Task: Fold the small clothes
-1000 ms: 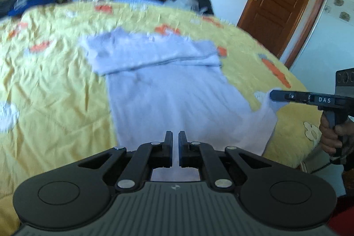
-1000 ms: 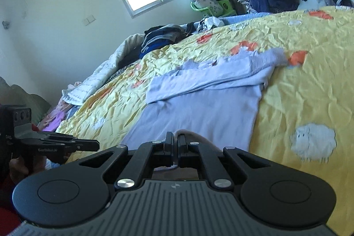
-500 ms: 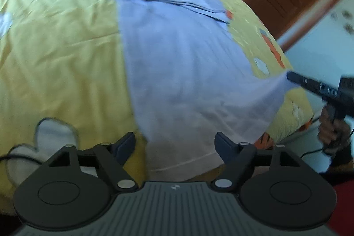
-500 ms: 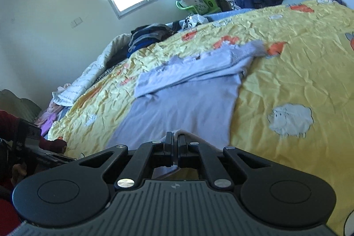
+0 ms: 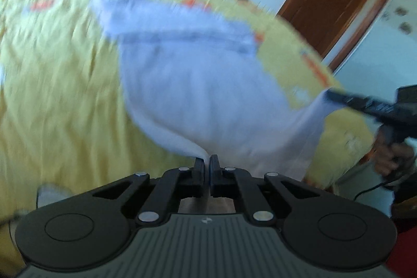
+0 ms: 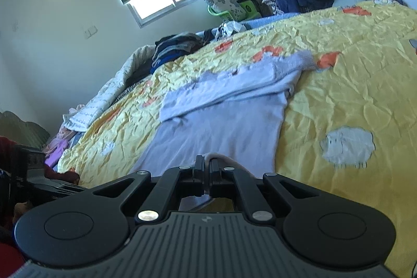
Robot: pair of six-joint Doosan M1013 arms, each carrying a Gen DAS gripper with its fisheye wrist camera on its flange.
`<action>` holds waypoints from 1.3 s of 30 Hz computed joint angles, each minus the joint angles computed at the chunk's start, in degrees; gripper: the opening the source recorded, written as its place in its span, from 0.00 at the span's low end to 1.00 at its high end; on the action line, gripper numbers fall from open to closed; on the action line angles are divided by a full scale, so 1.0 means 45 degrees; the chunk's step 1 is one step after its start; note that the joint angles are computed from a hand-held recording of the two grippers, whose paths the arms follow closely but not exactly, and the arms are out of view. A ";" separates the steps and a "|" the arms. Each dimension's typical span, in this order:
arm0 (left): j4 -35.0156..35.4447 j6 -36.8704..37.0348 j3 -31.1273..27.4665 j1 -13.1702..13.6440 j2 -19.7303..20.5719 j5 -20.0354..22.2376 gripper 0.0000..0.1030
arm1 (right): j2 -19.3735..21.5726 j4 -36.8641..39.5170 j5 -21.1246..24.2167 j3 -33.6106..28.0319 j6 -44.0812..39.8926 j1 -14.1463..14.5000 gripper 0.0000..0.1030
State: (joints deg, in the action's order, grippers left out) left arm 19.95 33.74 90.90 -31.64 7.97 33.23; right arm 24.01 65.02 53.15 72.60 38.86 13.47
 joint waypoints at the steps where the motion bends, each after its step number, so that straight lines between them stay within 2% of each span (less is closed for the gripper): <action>1: 0.0726 -0.0434 -0.0002 -0.0031 -0.0063 -0.0373 0.04 | 0.0048 0.0094 -0.0113 -0.0084 -0.0067 0.0026 0.06; 5: 0.3012 -0.1984 -0.0331 -0.0030 0.0002 -0.1007 0.04 | 0.0237 0.0377 -0.0717 -0.0382 -0.0177 0.0143 0.06; 11: 0.4757 -0.3485 -0.1090 0.0233 0.0505 -0.0976 0.04 | 0.0586 0.0618 -0.2037 -0.0952 0.0034 0.0339 0.06; 13: 0.5565 -0.4386 -0.1213 0.0293 0.0621 -0.0827 0.04 | 0.0708 0.0578 -0.2540 -0.1173 0.0106 0.0424 0.06; 16: 0.6924 -0.5600 -0.1568 0.0304 0.0897 -0.0080 0.04 | 0.0902 0.0397 -0.3297 -0.1496 0.0286 0.0573 0.06; 19: 0.7422 -0.6266 -0.1851 0.0470 0.1094 0.0193 0.04 | 0.1229 0.0274 -0.3618 -0.1966 0.0846 0.0671 0.06; 25: 0.7649 -0.6492 -0.2443 0.0730 0.1554 0.0877 0.04 | 0.1895 -0.0240 -0.4044 -0.2889 0.1984 0.0902 0.06; 39: 0.6648 -0.5793 -0.3736 0.1705 0.2515 0.1034 0.04 | 0.3402 -0.2498 -0.4461 -0.5145 0.5163 0.1318 0.06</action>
State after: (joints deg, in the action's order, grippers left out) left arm 49.86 7.67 74.08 -23.96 19.29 37.88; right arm 39.32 53.77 33.07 49.45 62.09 19.41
